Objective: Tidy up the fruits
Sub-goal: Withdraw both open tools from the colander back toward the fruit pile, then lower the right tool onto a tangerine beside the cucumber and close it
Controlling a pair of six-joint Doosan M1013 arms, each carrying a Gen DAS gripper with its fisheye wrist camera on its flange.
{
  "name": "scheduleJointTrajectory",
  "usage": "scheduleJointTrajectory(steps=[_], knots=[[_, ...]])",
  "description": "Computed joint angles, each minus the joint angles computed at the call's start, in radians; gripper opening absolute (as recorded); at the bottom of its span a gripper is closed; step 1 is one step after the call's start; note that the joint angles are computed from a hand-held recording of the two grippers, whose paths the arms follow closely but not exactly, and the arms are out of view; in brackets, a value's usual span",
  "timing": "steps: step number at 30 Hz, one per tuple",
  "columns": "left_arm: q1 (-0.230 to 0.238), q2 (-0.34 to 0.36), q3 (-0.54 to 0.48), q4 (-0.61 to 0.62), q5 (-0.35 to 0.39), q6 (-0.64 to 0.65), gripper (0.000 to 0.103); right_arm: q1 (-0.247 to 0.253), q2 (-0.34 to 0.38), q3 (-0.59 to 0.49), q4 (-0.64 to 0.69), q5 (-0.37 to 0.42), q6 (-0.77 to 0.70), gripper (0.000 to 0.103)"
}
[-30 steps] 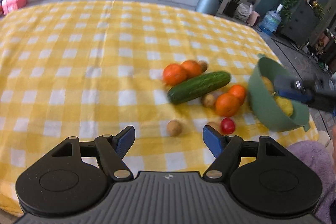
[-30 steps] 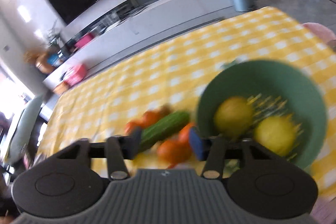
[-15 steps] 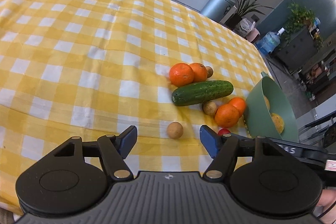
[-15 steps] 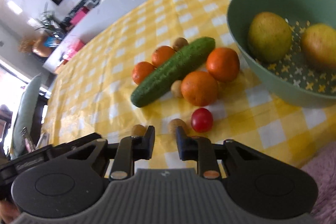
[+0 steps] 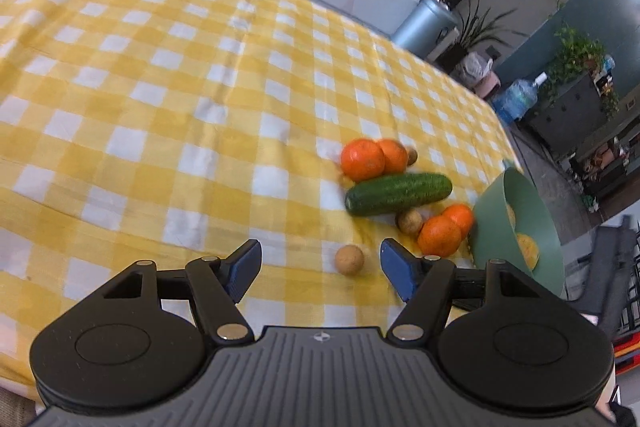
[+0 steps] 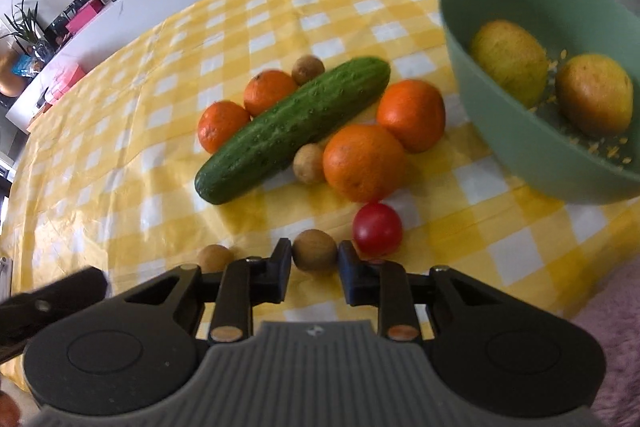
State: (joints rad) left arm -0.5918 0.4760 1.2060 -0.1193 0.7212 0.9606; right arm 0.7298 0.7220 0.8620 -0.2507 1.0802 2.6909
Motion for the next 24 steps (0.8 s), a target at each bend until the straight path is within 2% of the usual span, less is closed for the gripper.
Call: scheduleJointTrajectory(steps=[4, 8, 11, 18, 20, 21, 22, 24], knots=[[0.005, -0.002, 0.004, -0.012, -0.003, 0.003, 0.079, 0.011, 0.015, -0.018, -0.057, 0.020, 0.019, 0.023], [0.006, 0.003, -0.008, -0.034, 0.022, 0.050, 0.079, 0.014, 0.012, -0.021, -0.049, 0.037, -0.039, 0.023], [0.001, 0.003, -0.009, -0.032, 0.019, 0.072, 0.079, 0.013, -0.009, 0.010, -0.052, 0.007, -0.045, 0.022], [-0.009, 0.024, -0.036, 0.017, 0.072, 0.047, 0.079, 0.004, -0.030, 0.057, 0.001, -0.045, -0.074, 0.023], [-0.011, 0.027, -0.040, 0.028, 0.081, 0.043, 0.079, 0.008, -0.029, 0.061, -0.021, -0.056, -0.072, 0.024], [-0.012, 0.029, -0.042, 0.032, 0.088, 0.043, 0.079, 0.010, -0.028, 0.061, -0.026, -0.058, -0.077, 0.026], [-0.013, 0.032, -0.046, 0.037, 0.094, 0.043, 0.079, 0.009, -0.028, 0.061, -0.025, -0.060, -0.083, 0.037], [-0.015, 0.038, -0.054, 0.046, 0.107, 0.040, 0.079, 0.004, -0.036, 0.072, 0.007, -0.084, -0.104, 0.049]])
